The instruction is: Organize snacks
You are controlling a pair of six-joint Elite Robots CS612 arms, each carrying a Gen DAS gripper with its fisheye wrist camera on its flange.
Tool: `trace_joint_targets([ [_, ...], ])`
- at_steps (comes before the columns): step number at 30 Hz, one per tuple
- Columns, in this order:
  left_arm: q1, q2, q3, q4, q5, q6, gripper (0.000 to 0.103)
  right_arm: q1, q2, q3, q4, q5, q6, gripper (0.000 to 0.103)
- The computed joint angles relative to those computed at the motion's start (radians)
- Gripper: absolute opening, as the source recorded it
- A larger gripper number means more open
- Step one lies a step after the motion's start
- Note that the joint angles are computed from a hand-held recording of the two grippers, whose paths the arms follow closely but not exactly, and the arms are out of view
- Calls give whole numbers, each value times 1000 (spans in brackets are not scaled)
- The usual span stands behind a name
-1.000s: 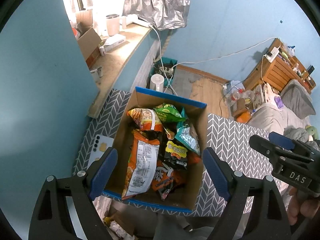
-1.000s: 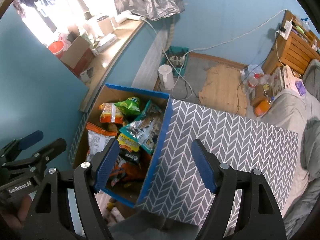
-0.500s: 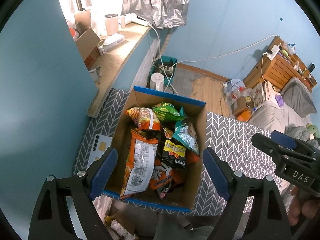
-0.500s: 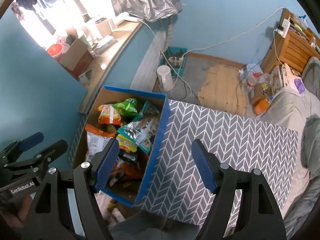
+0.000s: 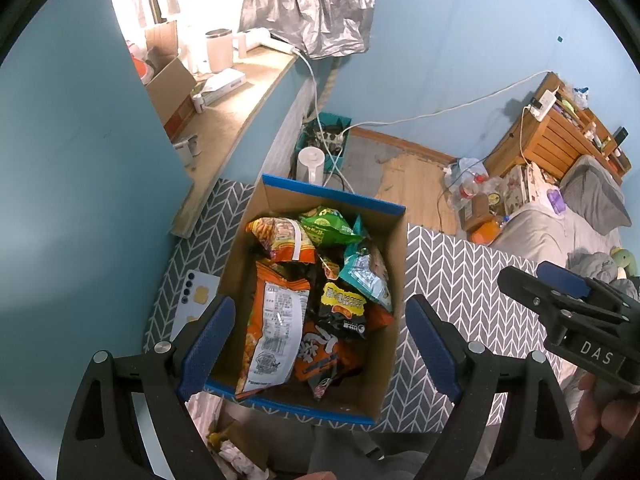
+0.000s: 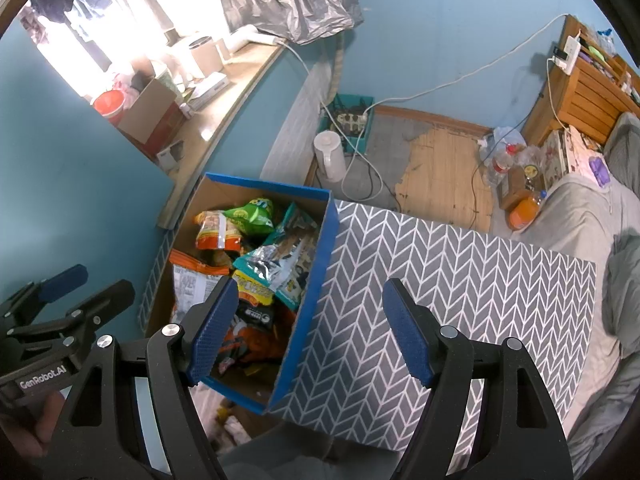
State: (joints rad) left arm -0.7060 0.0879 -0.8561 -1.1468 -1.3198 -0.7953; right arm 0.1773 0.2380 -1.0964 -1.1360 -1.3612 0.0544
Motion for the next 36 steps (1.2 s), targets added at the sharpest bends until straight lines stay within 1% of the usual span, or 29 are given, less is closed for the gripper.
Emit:
trace_joint_targets([
  [20, 0, -1, 2, -2, -1, 0, 88, 1, -7, 12, -9, 3, 1, 75],
  [36, -6, 0, 0, -2, -5, -4, 88, -5, -2, -9, 4, 6, 13, 75],
])
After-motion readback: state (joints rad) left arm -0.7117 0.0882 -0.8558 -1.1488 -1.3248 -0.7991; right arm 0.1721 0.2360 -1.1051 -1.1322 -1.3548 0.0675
